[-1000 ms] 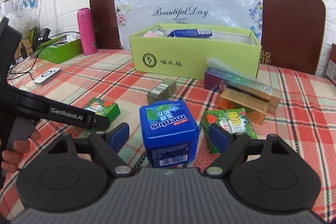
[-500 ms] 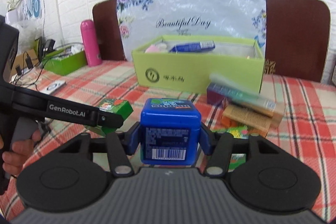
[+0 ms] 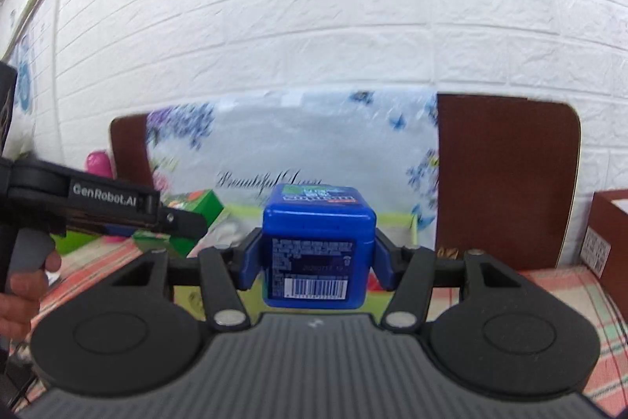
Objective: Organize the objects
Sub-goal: 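Lower gum box and mentos tin into the lime-green box and open both tools, then grasp the small olive box with left tool while right tool reaches green candy box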
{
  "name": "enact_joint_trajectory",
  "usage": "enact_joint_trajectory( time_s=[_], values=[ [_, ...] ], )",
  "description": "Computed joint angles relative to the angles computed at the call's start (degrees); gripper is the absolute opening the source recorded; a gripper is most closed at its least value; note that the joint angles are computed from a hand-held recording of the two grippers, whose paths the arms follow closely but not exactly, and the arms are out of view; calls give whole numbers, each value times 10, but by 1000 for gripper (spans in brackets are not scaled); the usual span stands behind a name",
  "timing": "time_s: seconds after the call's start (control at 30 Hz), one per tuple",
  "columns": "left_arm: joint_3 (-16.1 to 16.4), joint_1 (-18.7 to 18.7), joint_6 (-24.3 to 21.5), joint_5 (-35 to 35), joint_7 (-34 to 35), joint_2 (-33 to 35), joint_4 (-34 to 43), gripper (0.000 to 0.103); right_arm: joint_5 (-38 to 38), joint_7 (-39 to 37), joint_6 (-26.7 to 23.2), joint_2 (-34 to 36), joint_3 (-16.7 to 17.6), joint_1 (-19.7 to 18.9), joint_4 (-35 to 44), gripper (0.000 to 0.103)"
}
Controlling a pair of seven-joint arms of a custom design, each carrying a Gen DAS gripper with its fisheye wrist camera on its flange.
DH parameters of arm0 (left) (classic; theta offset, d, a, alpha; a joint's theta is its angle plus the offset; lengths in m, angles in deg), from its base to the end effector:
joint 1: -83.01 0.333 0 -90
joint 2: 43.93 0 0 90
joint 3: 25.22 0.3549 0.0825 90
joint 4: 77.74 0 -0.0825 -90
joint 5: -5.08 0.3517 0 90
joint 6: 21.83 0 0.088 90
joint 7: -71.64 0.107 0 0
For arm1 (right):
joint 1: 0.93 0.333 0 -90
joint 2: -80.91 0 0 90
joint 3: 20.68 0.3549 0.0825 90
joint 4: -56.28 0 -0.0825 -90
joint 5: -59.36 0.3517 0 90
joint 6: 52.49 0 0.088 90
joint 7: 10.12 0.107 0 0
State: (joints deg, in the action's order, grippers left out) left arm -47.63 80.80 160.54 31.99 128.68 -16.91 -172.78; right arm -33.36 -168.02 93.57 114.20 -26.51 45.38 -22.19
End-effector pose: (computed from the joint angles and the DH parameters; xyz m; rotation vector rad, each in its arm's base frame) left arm 0.6465 -0.2735 0.5360 -1.5278 1.8523 -1.3548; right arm 0.5470 0.5114 0.4797 -1.3750 1.3654 -0.9655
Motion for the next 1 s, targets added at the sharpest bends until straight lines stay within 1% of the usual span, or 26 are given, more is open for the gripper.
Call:
enact_joint_trajectory(
  time_s=[0.07, 0.13, 0.2, 0.23, 0.27, 0.3, 0.33, 0.37, 0.4, 0.43, 0.47, 0.5, 0.53, 0.6, 0.7, 0.73, 0.8, 0.87, 0.93, 1.0],
  values=[
    [0, -6, -18, -5, 5, 27, 43, 63, 3, -1, -4, 21, -6, -6, 32, 55],
    [11, -21, -32, -11, 6, 50, 81, 63, 7, 1, 4, 42, -16, -13, 63, 55],
    [11, -27, -37, -18, 14, 77, 117, 63, 19, -5, 16, 66, -26, -18, 97, 55],
    [15, -31, -30, -20, 15, 91, 132, 64, 30, -11, 21, 78, -31, -20, 114, 55],
    [29, -42, -19, -22, 6, 102, 143, 66, 44, -19, 27, 93, -34, -24, 133, 56],
    [36, -49, -27, -22, 2, 111, 154, 82, 61, -30, 32, 109, -35, -28, 153, 56],
    [44, -57, -53, -21, -1, 116, 166, 86, 82, -46, 43, 126, -33, -35, 173, 61],
    [58, -67, -71, -20, -6, 116, 166, 86, 118, -88, 53, 142, -21, -48, 191, 74],
    [56, -63, -72, -19, -1, 113, 155, 86, 155, -133, 45, 153, -10, -54, 203, 80],
    [45, -51, -61, -21, 8, 110, 137, 86, 169, -148, 35, 157, -13, -50, 202, 80],
    [35, -38, -44, -23, 13, 103, 114, 86, 164, -142, 37, 153, -25, -40, 188, 84],
    [37, -34, -23, -23, 6, 93, 91, 86, 159, -131, 39, 146, -37, -30, 169, 89],
    [46, -35, -8, -22, -6, 83, 72, 86, 159, -121, 40, 141, -47, -21, 155, 90],
    [61, -39, 13, -13, -28, 62, 39, 86, 149, -75, 49, 125, -70, -4, 121, 93],
    [86, -50, 35, 9, -54, 34, 2, 86, 127, -21, 48, 98, -84, 14, 80, 96],
    [96, -57, 42, 16, -64, 23, -12, 86, 119, -14, 42, 90, -83, 18, 71, 96],
    [109, -66, 38, 26, -83, 2, -35, 86, 92, 1, 34, 72, -81, 26, 53, 99],
    [117, -71, 41, 35, -100, -19, -62, 86, 58, 22, 23, 49, -77, 34, 28, 102],
    [132, -83, 41, 44, -118, -41, -90, 86, 33, 37, 12, 26, -68, 39, 2, 103],
    [150, -100, 33, 58, -132, -63, -117, 86, 17, 47, 11, 2, -53, 39, -25, 103]
  ],
)
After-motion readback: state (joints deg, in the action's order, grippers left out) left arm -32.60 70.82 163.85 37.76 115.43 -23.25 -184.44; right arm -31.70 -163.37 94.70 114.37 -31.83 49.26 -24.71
